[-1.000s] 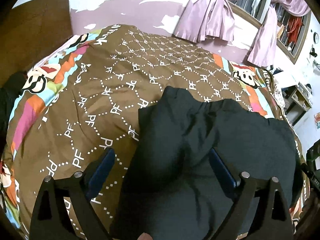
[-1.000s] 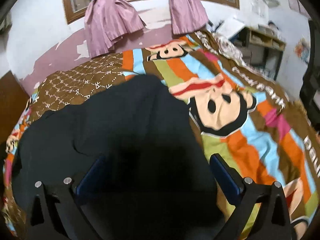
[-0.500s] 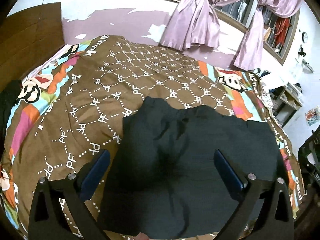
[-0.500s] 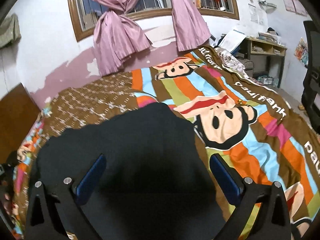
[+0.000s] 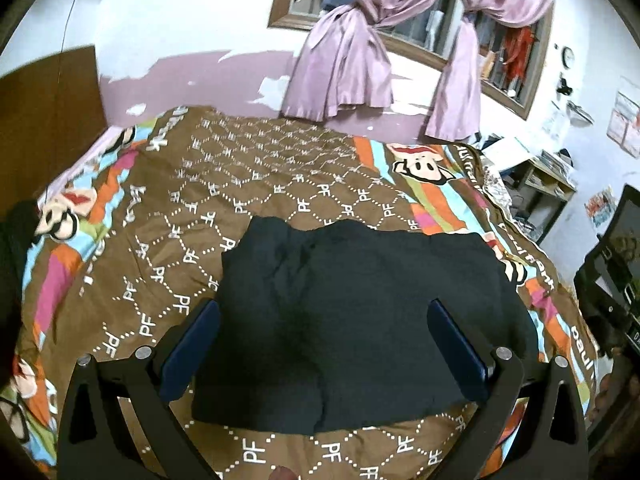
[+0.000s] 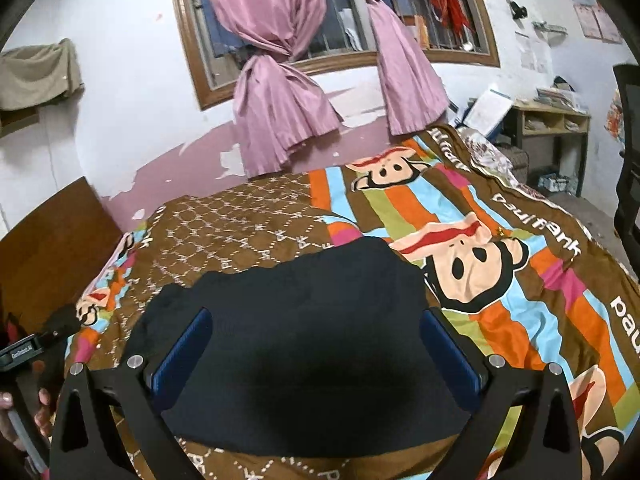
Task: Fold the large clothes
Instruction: 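Lower the folded jacket onto the bedspread and open both tools, then pull both tools back away from the folded black jacket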
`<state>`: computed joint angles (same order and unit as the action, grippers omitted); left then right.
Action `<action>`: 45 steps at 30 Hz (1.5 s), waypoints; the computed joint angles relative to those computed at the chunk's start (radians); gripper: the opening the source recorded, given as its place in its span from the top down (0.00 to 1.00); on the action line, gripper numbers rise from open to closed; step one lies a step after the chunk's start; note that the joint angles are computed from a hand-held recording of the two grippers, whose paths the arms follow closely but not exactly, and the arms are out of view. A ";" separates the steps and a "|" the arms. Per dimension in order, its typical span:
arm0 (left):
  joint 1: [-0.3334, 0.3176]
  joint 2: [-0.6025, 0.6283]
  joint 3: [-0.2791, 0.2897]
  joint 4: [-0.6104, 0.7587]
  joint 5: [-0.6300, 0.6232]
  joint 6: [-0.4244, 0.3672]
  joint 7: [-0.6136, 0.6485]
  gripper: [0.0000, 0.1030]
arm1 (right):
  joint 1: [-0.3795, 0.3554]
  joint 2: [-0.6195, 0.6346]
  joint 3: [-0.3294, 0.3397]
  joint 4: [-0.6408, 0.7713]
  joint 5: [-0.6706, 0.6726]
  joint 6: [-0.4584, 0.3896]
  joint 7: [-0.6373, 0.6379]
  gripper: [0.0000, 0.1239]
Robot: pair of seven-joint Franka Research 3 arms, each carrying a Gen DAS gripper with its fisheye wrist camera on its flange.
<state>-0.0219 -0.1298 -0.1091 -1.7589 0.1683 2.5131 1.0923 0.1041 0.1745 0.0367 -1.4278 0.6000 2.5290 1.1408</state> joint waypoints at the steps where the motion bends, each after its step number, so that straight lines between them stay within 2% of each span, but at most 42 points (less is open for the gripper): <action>1: -0.001 -0.010 -0.004 -0.004 0.011 -0.002 -0.001 0.01 | -0.001 -0.016 0.002 -0.014 0.005 -0.003 -0.011 0.17; 6: -0.004 -0.078 -0.031 -0.055 0.097 -0.011 -0.045 0.01 | 0.009 -0.096 0.000 -0.083 0.026 -0.023 -0.079 0.17; 12: -0.004 -0.166 -0.059 -0.145 0.219 0.017 -0.094 0.01 | 0.028 -0.187 -0.021 -0.170 0.044 -0.056 -0.111 0.17; 17: -0.016 -0.231 -0.059 -0.216 0.235 0.051 -0.085 0.01 | 0.045 -0.266 -0.038 -0.260 0.058 -0.041 -0.140 0.17; 23: 0.001 -0.324 -0.085 -0.311 0.292 0.093 -0.136 0.01 | 0.061 -0.342 -0.060 -0.355 0.086 -0.023 -0.125 0.17; 30: 0.008 -0.411 -0.098 -0.432 0.300 0.182 -0.211 0.01 | 0.092 -0.446 -0.082 -0.513 0.132 0.091 -0.166 0.17; 34: 0.011 -0.433 -0.112 -0.468 0.324 0.203 -0.203 0.01 | 0.119 -0.489 -0.092 -0.581 0.155 0.160 -0.203 0.17; 41: 0.059 -0.498 -0.150 -0.549 0.390 0.286 -0.254 0.01 | 0.204 -0.563 -0.132 -0.685 0.248 0.307 -0.363 0.17; 45: 0.067 -0.549 -0.151 -0.613 0.402 0.330 -0.274 0.01 | 0.254 -0.607 -0.152 -0.743 0.283 0.372 -0.444 0.17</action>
